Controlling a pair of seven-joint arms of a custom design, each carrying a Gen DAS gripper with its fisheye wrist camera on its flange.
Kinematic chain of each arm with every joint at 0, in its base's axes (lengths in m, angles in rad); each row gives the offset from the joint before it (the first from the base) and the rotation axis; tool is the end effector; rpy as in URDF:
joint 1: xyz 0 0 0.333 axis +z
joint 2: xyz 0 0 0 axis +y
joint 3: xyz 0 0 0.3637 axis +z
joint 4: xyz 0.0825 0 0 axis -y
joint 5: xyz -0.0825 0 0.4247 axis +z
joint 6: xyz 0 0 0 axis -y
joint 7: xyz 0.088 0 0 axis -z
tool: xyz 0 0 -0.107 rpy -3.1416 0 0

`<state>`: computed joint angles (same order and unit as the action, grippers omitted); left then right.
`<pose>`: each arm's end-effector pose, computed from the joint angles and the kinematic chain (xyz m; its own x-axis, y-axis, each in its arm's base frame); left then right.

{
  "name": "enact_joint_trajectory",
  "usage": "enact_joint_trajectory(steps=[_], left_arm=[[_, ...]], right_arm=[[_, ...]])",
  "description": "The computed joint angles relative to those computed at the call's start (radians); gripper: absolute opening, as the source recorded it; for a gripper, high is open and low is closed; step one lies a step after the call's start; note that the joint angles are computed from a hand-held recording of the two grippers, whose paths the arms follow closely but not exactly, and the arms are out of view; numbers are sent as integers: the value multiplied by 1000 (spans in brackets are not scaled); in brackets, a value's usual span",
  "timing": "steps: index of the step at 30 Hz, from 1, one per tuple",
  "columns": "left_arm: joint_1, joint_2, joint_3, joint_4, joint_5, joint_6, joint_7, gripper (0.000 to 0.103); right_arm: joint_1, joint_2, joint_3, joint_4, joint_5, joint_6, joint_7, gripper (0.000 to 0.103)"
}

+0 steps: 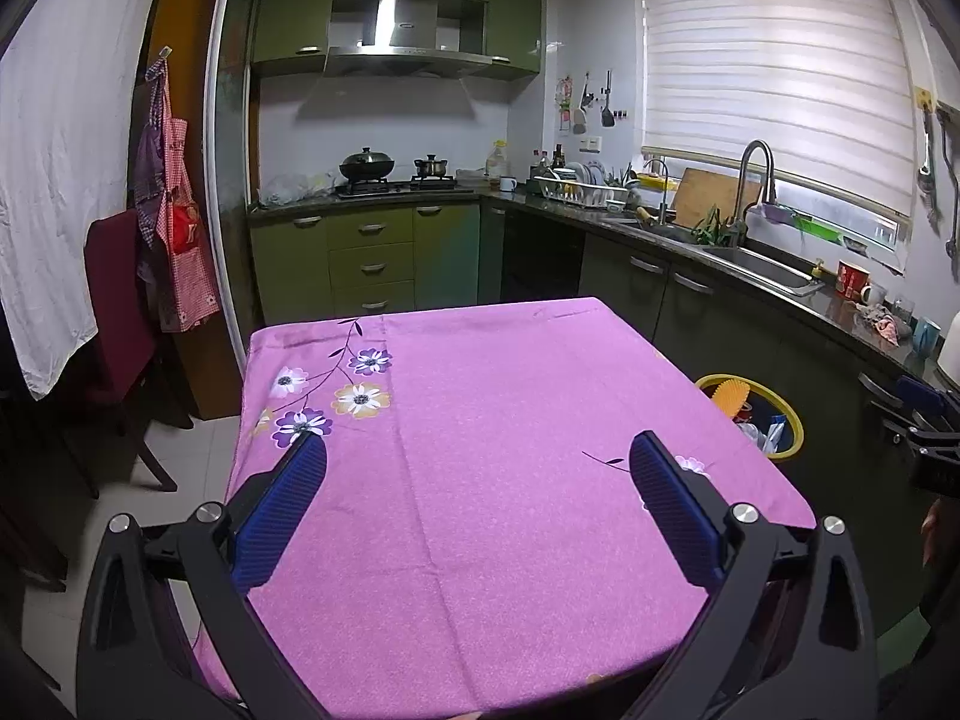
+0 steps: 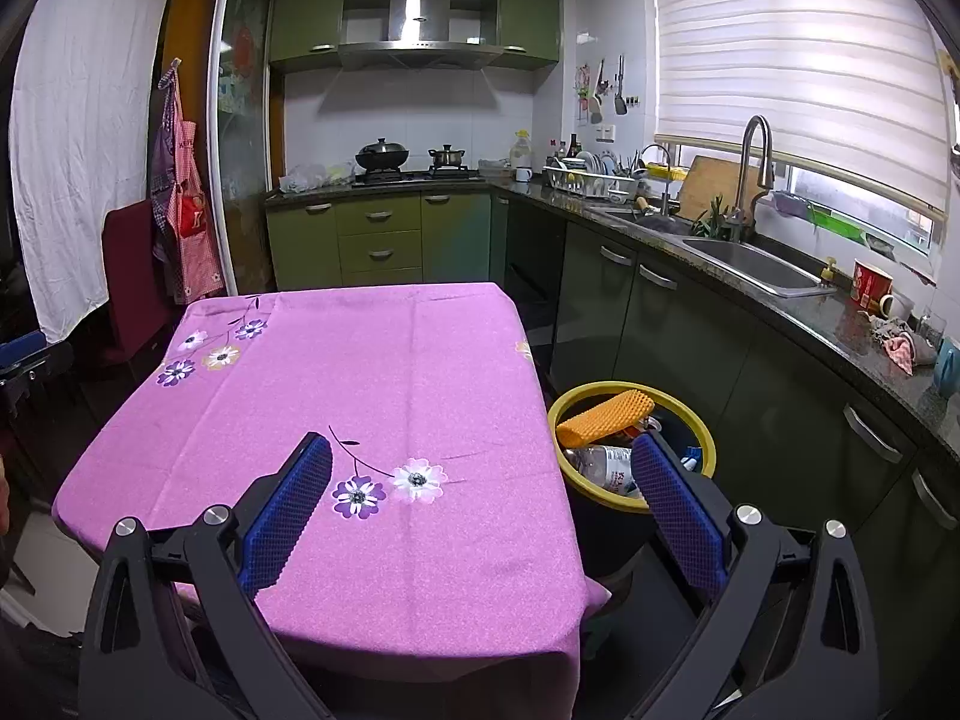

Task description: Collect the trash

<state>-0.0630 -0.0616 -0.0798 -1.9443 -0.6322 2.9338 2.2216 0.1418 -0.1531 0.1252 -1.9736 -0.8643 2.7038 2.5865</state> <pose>0.6212 -0.0526 0.6608 -0.2613 -0.9649 0.0258 -0.4496 0.0980 -0.8878 0.5646 0.1872 0.6672 -0.1170 -0.9931 0.0114 -0.4831 0.0469 -0.8743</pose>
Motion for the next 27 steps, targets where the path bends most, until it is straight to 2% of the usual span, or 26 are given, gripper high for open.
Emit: enact_joint_trajectory(steps=[27], left_arm=[[1,2,-3,-1,-12,-16,23,96]], right_arm=[[5,8,-5,7,6,-5,-4,98]])
